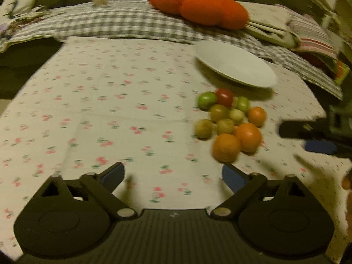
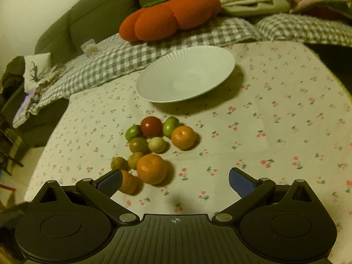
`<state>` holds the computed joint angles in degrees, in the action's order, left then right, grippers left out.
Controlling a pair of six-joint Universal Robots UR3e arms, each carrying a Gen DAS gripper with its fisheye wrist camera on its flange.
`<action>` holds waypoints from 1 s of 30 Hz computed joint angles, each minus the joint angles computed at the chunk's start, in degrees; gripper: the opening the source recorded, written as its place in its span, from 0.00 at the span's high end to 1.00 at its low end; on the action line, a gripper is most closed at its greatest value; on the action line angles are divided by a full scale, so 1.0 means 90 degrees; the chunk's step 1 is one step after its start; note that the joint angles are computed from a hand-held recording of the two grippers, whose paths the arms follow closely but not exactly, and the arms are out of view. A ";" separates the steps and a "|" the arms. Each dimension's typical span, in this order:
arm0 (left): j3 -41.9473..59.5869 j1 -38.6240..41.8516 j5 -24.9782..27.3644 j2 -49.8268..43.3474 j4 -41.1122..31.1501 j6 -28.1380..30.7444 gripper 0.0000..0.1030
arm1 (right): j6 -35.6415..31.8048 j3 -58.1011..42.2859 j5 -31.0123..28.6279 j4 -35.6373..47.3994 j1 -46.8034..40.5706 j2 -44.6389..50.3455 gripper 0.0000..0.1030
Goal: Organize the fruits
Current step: 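Grasp the large orange with the left tool while the right tool grasps a tangerine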
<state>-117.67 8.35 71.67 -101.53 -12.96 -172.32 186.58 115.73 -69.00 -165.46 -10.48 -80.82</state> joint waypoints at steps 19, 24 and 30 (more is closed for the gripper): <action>0.0817 -0.0718 -0.0163 -0.1351 0.0981 0.0233 0.66 | 0.0402 -0.0988 0.0571 0.0013 0.0140 0.1269 0.39; 0.0794 -0.0735 -0.0157 -0.1417 0.1187 0.0258 0.69 | 0.0382 -0.1084 0.0519 0.0003 0.0229 0.1432 0.55; 0.0713 -0.0755 -0.0094 -0.1254 0.1217 0.0279 0.70 | 0.0286 -0.1035 0.0534 -0.0034 0.0253 0.1336 0.63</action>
<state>-111.26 1.56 70.82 -112.81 -2.00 -169.81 189.15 106.41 -64.20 -165.76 -8.21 -68.80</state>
